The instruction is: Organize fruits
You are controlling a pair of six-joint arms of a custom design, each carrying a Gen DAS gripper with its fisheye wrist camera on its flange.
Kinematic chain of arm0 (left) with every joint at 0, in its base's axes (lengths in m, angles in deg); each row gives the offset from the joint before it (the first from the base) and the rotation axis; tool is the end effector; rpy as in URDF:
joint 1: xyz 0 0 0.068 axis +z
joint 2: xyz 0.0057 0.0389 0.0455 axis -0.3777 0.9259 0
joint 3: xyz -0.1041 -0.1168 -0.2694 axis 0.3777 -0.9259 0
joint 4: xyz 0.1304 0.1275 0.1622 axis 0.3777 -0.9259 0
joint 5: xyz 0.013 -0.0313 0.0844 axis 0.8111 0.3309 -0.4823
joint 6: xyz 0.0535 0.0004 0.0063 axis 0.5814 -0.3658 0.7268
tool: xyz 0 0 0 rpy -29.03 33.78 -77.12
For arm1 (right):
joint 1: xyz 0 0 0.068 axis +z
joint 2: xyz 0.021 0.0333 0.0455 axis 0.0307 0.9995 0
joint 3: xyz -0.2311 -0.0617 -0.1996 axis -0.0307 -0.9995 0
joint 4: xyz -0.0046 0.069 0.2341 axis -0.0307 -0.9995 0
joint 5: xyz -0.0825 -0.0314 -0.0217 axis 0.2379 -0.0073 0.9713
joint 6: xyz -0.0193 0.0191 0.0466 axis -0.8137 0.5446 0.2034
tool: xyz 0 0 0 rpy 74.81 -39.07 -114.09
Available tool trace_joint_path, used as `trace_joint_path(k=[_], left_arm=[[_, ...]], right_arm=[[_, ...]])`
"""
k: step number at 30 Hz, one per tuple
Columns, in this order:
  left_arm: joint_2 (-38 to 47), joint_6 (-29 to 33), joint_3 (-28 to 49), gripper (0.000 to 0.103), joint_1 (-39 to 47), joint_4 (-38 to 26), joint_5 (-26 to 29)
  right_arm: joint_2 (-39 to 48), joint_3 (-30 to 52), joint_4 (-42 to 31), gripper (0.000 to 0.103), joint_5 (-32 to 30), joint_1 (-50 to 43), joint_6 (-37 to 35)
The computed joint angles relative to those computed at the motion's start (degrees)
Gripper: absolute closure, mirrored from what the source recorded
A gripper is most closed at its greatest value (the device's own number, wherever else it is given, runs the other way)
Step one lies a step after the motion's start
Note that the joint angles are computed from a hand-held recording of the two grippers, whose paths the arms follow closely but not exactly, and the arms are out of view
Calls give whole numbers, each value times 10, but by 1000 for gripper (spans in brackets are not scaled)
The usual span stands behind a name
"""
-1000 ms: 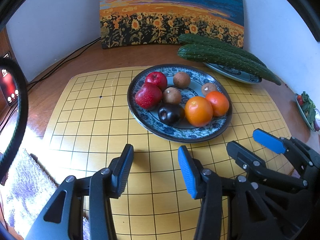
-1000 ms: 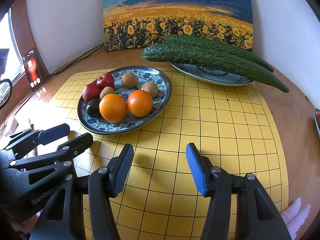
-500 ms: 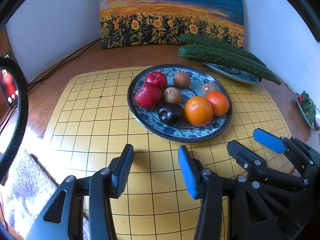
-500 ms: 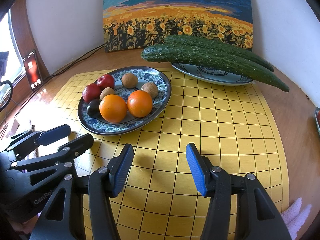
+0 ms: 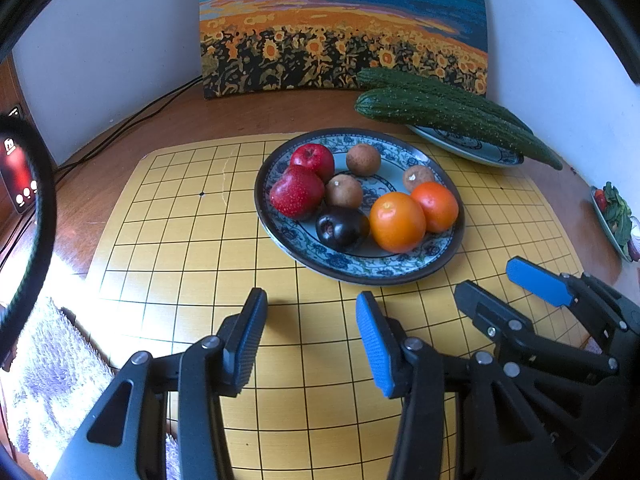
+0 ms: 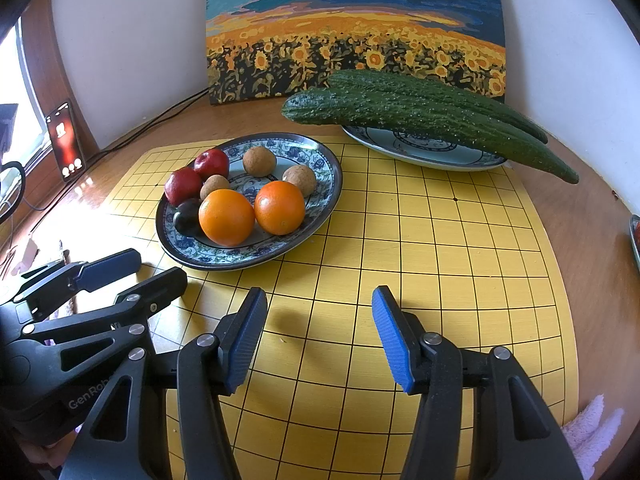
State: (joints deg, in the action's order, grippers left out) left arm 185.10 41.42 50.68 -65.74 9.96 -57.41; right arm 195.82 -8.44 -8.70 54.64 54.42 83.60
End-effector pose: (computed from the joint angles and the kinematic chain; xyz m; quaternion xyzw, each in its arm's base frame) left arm 0.1760 -0.1479 0.0399 -0.0169 0.9536 -0.0028 0.3005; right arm 0.1796 0.2124 -0.0508 -0.1340 0.9035 0.0848 0.3982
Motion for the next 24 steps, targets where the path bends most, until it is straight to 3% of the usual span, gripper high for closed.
trace_joint_path(k=[24], left_arm=[[-2,-1,-1,54,-2,-1,-2]], right_arm=[[0,-1,1,47,0,0,0]])
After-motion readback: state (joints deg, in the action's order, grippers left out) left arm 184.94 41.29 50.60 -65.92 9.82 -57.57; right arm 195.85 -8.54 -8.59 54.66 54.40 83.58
